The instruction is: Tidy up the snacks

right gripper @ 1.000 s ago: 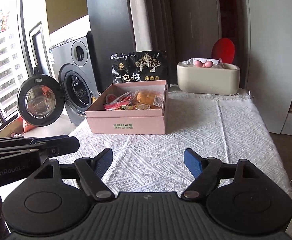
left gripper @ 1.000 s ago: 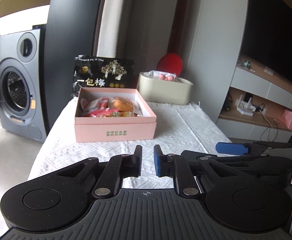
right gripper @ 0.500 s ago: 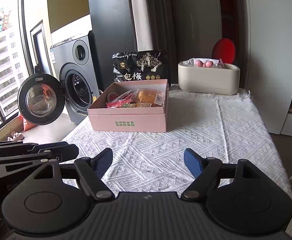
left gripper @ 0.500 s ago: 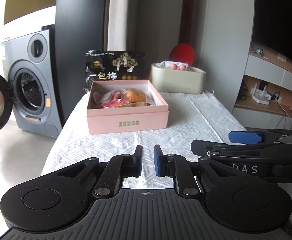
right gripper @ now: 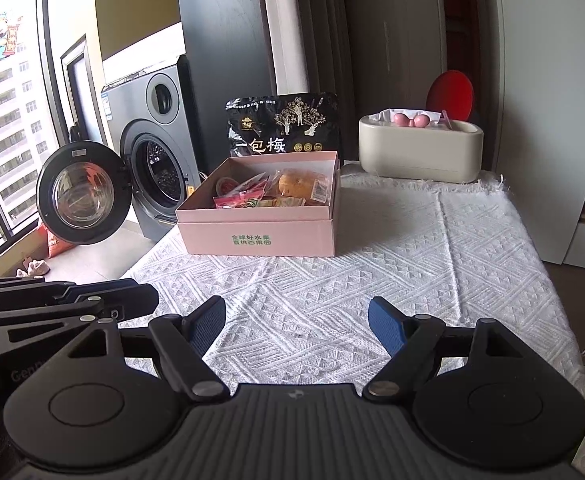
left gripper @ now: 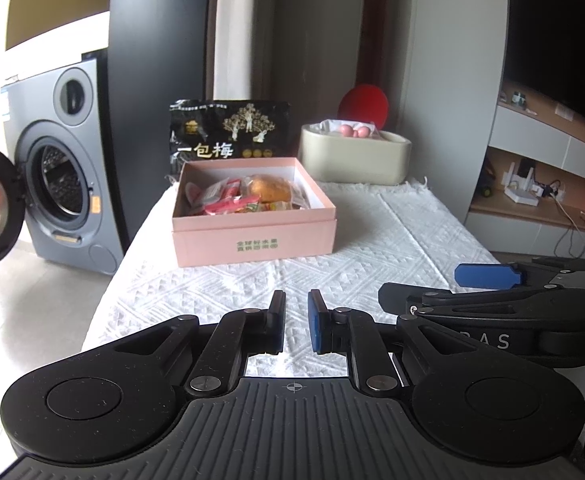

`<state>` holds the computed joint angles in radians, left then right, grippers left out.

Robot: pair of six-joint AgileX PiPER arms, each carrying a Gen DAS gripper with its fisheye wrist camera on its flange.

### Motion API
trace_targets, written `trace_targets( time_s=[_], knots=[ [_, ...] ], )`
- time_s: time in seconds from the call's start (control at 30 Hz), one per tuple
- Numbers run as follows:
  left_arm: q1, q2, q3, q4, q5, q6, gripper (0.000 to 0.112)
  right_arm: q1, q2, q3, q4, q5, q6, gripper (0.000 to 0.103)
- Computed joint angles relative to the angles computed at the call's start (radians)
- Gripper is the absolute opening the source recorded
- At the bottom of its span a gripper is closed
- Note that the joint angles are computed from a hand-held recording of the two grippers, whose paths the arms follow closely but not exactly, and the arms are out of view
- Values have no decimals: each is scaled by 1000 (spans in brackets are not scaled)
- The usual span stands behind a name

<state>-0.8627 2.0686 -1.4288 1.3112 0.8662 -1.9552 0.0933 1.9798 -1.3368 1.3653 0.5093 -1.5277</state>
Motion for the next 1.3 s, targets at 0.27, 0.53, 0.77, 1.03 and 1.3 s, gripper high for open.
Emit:
trace_targets(
  time_s=[0.27,0.53,0.77,1.03,1.3],
  knots=[
    [-1,1,-2,-4,-3,7,16,-5,3,-7,-15,6,23,79],
    [1,2,-4,-9,-8,14,16,-7,4,-9,-22,9,33,79],
    [0,2,-4,-11,-7,18,16,-5,3,-5,-14,7,26,79],
    [2,8,-13,-18,1,28,16,-9,2,-4,-18,13,29,79],
    [10,13,6,33,-5,-19,16,-12,14,-16,-18,14,39,80]
  ],
)
